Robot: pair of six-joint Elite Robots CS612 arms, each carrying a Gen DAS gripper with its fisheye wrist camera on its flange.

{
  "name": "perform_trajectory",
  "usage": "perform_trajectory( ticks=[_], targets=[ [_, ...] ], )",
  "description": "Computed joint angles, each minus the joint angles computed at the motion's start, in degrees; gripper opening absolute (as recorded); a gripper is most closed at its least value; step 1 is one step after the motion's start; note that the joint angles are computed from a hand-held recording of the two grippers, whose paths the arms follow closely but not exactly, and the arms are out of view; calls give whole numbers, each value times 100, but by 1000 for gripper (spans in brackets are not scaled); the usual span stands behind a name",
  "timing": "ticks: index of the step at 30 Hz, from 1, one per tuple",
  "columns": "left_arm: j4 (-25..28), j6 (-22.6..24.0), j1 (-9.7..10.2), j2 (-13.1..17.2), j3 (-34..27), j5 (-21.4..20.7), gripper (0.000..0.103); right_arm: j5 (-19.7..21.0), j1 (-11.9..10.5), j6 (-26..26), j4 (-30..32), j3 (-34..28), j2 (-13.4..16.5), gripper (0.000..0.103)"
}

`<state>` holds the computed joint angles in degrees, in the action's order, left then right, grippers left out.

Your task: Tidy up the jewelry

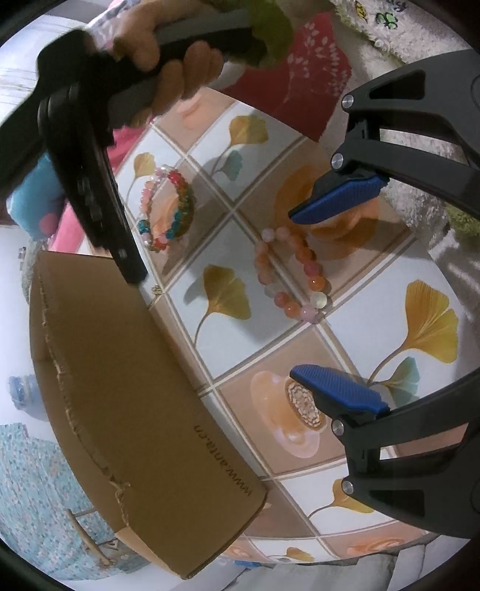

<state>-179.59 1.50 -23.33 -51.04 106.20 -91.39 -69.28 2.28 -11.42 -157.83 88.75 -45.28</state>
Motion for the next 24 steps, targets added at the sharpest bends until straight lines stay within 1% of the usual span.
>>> perform_trajectory(
  ticks=[3, 5, 9, 10, 11, 12, 14, 16, 19, 22, 24],
  targets=[
    [24, 19, 4, 17, -17, 38, 75, -174, 49, -56, 36, -98, 74, 30],
    [51, -2, 22, 45, -61, 10, 75, -190, 63, -80, -4, -104, 93, 30],
    [60, -21, 74, 69, -77, -79, 75, -358, 133, -188, -117, -110, 130, 29],
    [67, -22, 82, 80, -86, -88, 75, -394, 152, -209, -137, -108, 140, 28],
    [77, -19, 87, 90, -102, -93, 75, -491, 188, -220, -166, -122, 162, 24],
    [80, -16, 93, 99, -109, -102, 75, -558, 209, -232, -169, -130, 174, 23],
    [64, -14, 94, 105, -121, -92, 75, -666, 245, -200, -271, -106, 184, 18],
    [47, -28, 94, 105, -119, -79, 75, -756, 266, -189, -324, -90, 182, 15],
    [4, -66, 79, 108, -112, -45, 75, -890, 305, -172, -407, -54, 176, 6],
    [-29, -65, 99, 98, -89, -43, 75, -892, 315, -152, -418, -31, 165, 6],
    [-46, -68, 100, 95, -78, -22, 75, -816, 304, -136, -371, 14, 132, 6]
  ],
)
